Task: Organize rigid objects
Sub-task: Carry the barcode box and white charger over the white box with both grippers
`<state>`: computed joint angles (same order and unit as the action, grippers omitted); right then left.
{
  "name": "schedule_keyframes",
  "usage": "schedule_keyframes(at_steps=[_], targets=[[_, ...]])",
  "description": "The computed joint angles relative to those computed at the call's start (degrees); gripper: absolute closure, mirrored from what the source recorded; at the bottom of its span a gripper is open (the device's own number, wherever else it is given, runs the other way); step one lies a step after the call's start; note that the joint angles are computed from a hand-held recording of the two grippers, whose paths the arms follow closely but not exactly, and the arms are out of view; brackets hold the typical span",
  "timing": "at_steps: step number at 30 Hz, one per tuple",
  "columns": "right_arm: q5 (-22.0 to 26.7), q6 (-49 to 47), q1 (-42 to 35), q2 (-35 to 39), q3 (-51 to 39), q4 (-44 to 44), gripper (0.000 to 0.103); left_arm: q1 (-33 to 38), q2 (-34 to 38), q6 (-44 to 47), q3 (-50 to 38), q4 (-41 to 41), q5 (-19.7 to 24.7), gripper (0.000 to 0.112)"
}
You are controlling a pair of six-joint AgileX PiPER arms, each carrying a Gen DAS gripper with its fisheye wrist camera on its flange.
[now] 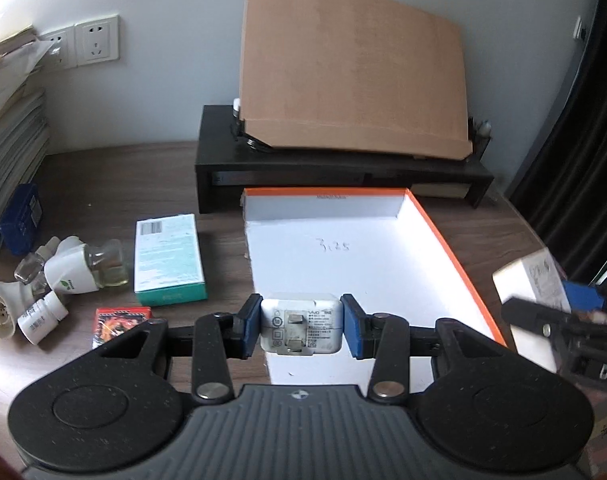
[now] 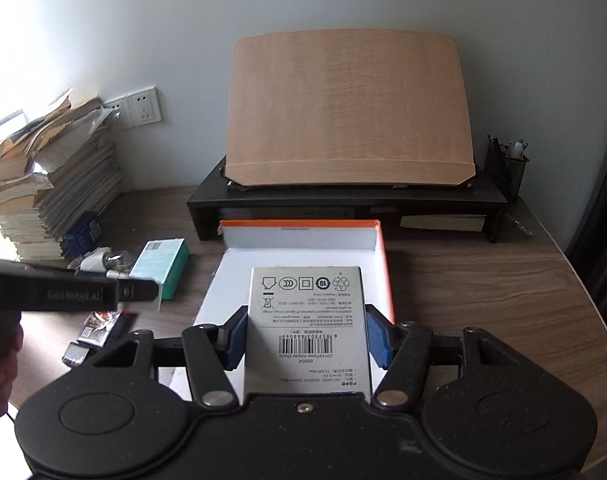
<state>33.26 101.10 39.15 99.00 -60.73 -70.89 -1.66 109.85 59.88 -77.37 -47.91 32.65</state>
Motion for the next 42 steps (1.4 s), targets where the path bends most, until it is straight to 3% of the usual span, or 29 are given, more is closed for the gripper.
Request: schedule_keyframes(at_steps=[8, 15, 27, 38, 42], targets=[[-11.3, 2.3, -7.7, -1.5, 5.1, -7.5, 0.033, -5.1, -2.2, -12.3, 4.5, 4.9, -9.2, 0.07], [-14.1, 1.6, -10.1, -0.2, 2.9, -8.5, 0.033, -6.6, -1.6, -20.6, 3.2, 11.3, -10.1, 0.07], [-3.7, -7.7, -6.9, 8.3, -9.9, 5.2, 0.032, -4.8, 5.3, -10.4, -5.0, 5.2, -6.1, 0.07], [7.3, -7.1, -1.9, 14.3, -20.4, 8.8, 0.032, -0.5, 9.4, -2.2, -11.8, 0.4, 1.1, 0.07], [9.1, -7.5, -1.1, 15.4, -22.3, 10.0, 0.032, 0.3, 9.8, -1.7, -12.6, 0.2, 2.5, 0.07]])
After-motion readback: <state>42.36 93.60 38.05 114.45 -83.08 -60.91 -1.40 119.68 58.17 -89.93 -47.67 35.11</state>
